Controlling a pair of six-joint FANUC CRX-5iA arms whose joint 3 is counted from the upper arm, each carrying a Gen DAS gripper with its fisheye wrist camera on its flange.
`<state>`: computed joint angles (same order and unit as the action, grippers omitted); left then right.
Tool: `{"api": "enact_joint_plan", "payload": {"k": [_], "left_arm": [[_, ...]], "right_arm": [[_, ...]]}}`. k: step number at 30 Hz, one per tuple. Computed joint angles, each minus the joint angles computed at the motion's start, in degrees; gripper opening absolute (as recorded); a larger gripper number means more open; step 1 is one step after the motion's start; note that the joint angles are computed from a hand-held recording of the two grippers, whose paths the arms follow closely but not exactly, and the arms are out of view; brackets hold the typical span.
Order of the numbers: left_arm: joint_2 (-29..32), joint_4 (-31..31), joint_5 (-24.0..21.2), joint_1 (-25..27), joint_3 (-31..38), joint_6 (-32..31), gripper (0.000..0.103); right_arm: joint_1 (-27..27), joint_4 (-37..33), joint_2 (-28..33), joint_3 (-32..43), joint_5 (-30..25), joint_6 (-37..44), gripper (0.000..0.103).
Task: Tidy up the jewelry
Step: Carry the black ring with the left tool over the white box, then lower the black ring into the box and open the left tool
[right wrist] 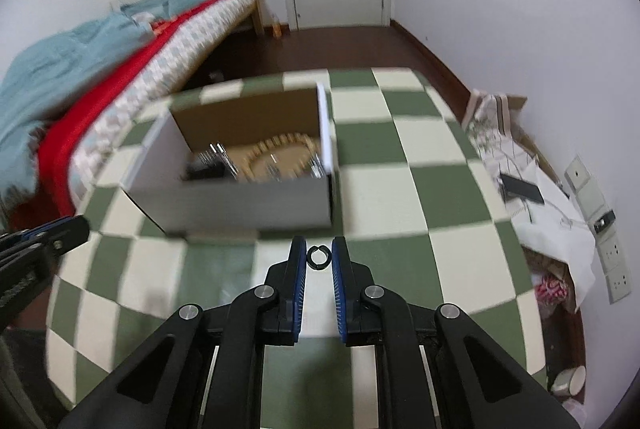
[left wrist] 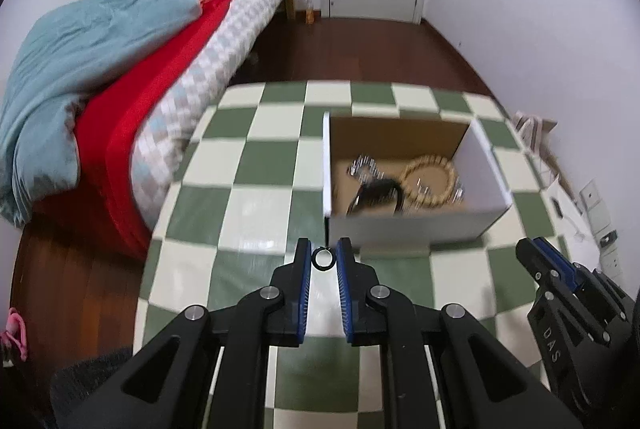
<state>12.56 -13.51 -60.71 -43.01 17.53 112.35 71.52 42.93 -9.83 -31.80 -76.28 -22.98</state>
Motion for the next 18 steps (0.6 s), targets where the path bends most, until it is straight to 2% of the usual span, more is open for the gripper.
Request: {"api": "enact_joint_plan", "payload": {"k": [9, 13, 18], "left_arm": [[2.93, 1.30, 0.39, 1.44, 6.51, -2.81, 0.010], [5.69, 3.21, 0.51, 2.48, 9.60, -4.50, 0.010], [10.80, 6.70, 0.09, 3.94, 14.25, -7.29, 0.010]], "right_arm": [[-4.91, 5.33, 0.32, 5.09, 1.29, 4.74, 0.013], [-8.59, 6.09, 0.71, 6.15, 4.58, 6.83, 0.013], [-13.88, 5.64, 1.54, 6.55, 11.56, 10.07, 0.013]]}}
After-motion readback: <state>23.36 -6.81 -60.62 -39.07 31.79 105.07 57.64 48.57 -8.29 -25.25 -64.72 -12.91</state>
